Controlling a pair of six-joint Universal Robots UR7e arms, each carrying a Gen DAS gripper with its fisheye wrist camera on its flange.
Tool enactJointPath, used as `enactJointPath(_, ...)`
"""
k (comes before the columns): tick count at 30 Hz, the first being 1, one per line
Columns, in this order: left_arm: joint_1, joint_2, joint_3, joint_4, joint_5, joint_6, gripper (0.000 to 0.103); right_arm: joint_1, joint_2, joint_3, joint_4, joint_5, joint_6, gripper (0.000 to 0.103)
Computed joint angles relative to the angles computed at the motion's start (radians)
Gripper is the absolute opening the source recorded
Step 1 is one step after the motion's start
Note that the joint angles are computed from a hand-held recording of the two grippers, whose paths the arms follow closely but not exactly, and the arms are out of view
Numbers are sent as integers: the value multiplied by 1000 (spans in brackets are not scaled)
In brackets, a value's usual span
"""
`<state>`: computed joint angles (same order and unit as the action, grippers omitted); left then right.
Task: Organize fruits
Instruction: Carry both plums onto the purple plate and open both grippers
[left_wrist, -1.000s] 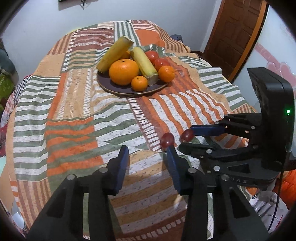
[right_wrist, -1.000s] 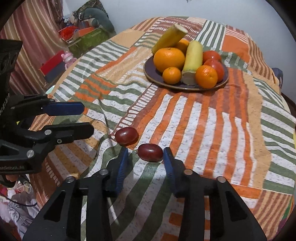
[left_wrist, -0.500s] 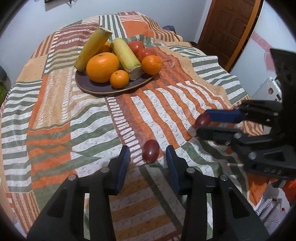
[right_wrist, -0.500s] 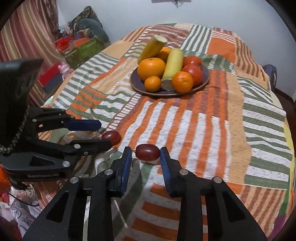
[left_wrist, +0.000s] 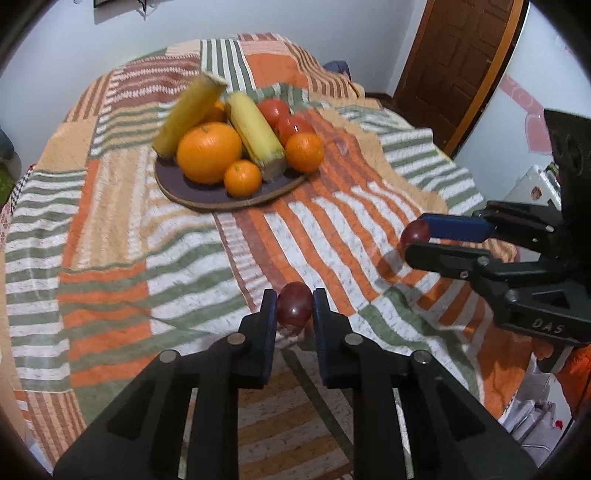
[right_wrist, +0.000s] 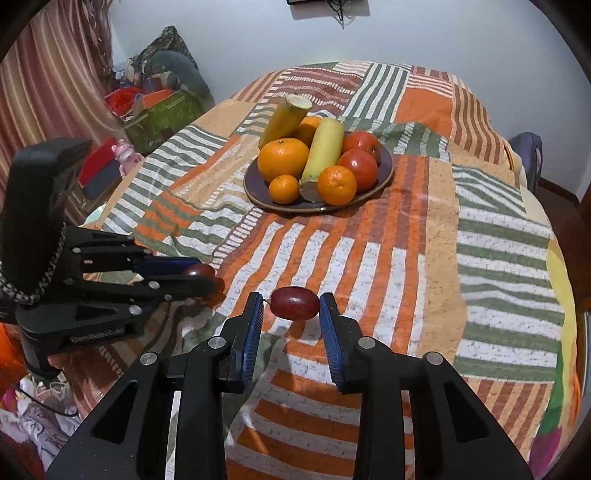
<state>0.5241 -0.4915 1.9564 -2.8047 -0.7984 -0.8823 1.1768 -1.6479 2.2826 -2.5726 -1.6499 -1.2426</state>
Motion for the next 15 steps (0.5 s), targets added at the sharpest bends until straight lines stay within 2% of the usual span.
enactJointPath(8, 8, -51, 8, -16, 81, 19, 19, 49, 26, -26, -15, 42, 25, 29)
enactJointPath(15, 50, -72, -9, -44, 142, 73, 19, 93, 99, -72, -49, 54, 54, 29)
